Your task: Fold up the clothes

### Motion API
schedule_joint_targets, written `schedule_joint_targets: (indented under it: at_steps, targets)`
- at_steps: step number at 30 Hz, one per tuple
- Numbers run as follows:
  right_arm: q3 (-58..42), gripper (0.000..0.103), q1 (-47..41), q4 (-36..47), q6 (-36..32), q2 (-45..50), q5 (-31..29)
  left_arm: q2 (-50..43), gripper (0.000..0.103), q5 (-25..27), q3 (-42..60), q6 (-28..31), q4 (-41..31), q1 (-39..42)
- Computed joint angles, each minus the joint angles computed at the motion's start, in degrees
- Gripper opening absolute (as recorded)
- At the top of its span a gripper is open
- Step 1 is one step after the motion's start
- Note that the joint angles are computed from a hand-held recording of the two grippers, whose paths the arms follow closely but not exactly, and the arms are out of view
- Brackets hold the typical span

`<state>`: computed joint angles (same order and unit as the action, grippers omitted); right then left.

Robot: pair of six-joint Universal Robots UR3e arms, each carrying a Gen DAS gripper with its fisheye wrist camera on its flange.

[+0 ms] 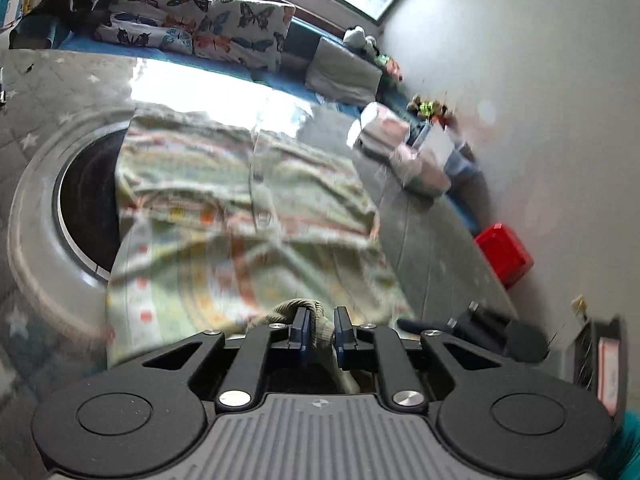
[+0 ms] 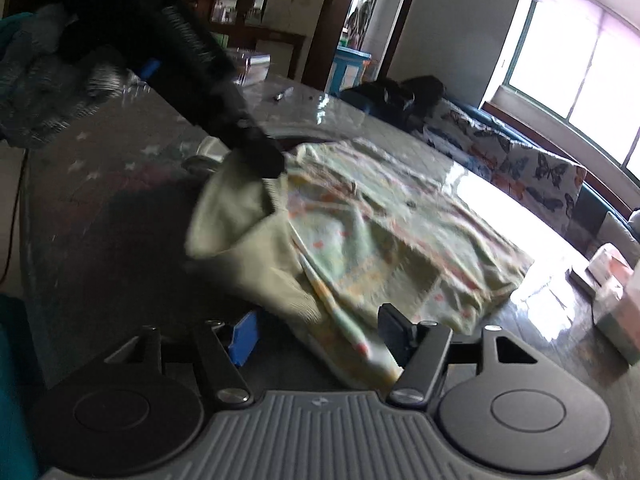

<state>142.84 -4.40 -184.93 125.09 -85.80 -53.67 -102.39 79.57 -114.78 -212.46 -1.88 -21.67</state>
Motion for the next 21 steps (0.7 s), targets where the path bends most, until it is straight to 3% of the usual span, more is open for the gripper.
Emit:
schedule_joint_targets:
  at_steps: [3,4,7,9,11,13,18,21]
  targets:
    - [-4.2,0.06,2.5,-2.6,4.5,5.3,0.2,-1.5,0.013,-1.6,2.0,0.8,-0.1,1.6]
    - [-6.4,0.052,3.2,-1.8,6.3,7.0,0.5,-1.8,0.013,-1.8,2.3,1.1,-0.4,1.8]
    - [-12.6,0.029,3.8,5.8,10.9,8.8,1.8,-1.7,0.016,-2.2,1.6,3.0,-0.1,2.4]
    - [-15.8,0.025,3.1,10.4,13.5,9.3,3.3,-0.1,0.018,-2.3,-1.2,4.1,1.7,3.0]
    - [-17.8,0.021,2.2,13.2,14.5,9.3,4.9,2.2,0.027,-2.5,-5.1,5.4,4.3,3.7]
    - [-19.8,0.019,1.4,16.5,15.8,8.8,6.4,4.9,0.053,0.6,-9.0,7.1,6.8,3.0]
    - [-21.7,0.017,0.5,17.1,18.8,8.0,7.8,8.5,0.071,10.4,-15.6,13.6,11.6,-0.8]
    - [-23.9,0.016,1.3,16.2,21.1,9.2,7.2,6.3,0.072,17.0,-15.4,18.6,13.6,-4.5]
